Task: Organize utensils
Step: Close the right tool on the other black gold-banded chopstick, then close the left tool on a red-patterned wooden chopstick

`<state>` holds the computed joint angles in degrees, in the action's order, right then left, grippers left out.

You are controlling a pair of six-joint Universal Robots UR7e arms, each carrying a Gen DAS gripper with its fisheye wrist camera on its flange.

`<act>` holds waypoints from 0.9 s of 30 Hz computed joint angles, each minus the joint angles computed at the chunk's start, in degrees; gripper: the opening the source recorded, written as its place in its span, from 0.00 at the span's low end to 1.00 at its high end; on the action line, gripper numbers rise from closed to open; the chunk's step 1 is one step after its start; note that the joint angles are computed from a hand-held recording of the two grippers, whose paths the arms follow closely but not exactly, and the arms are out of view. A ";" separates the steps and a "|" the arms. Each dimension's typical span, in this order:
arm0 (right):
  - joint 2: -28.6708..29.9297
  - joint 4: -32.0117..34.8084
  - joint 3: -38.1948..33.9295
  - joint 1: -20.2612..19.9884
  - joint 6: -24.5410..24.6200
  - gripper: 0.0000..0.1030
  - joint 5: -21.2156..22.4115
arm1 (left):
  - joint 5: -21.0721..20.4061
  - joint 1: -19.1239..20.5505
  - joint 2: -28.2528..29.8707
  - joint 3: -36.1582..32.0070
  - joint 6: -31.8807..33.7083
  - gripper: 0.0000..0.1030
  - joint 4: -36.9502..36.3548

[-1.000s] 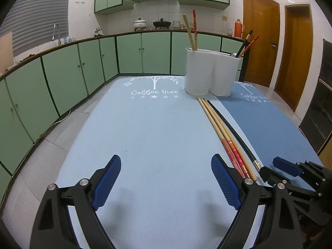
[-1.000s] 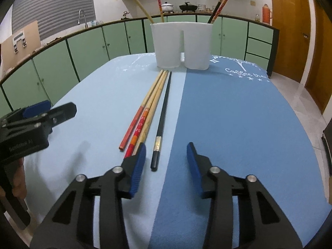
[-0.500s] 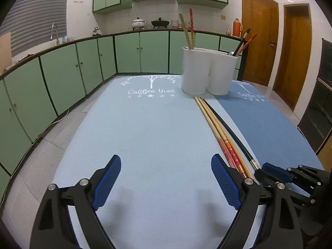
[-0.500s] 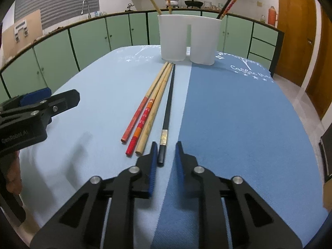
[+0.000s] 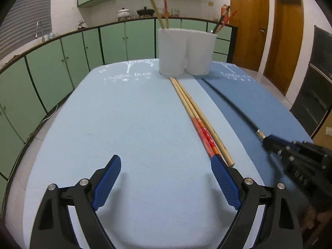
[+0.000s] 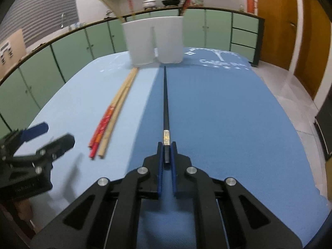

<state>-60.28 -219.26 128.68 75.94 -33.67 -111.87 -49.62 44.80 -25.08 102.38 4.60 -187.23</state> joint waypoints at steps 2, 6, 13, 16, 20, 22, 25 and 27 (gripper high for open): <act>-0.52 0.20 0.14 -0.54 0.59 0.06 0.60 | 0.31 -0.13 0.59 -0.84 0.09 0.84 1.40; -0.84 0.23 0.37 -0.97 0.90 0.06 1.69 | 1.06 -0.19 1.09 -1.88 0.17 0.79 4.74; -1.26 0.08 0.83 -1.44 0.95 0.06 2.88 | -1.11 0.19 1.11 -3.27 -1.74 0.77 8.56; -1.43 0.15 0.81 -1.54 1.02 0.06 3.06 | -1.48 0.19 1.48 -3.92 -2.42 0.77 9.04; -1.55 0.36 0.91 -1.60 1.06 0.06 3.22 | -1.05 -0.06 1.98 -4.29 -2.94 0.68 8.37; -1.41 0.29 0.90 -1.48 1.17 0.06 3.09 | -0.84 -0.19 2.17 -4.28 -2.87 0.60 7.75; -1.32 0.49 0.86 -1.42 1.24 0.06 3.02 | -0.32 -0.55 2.61 -4.29 -2.15 0.41 6.77; -1.23 0.69 0.78 -1.36 1.17 0.06 2.93 | -1.24 -0.77 2.85 -4.37 -1.02 0.23 6.46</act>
<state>-61.51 -218.56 129.45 74.58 -32.50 -108.94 -50.86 44.03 -22.23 98.01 3.58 -180.77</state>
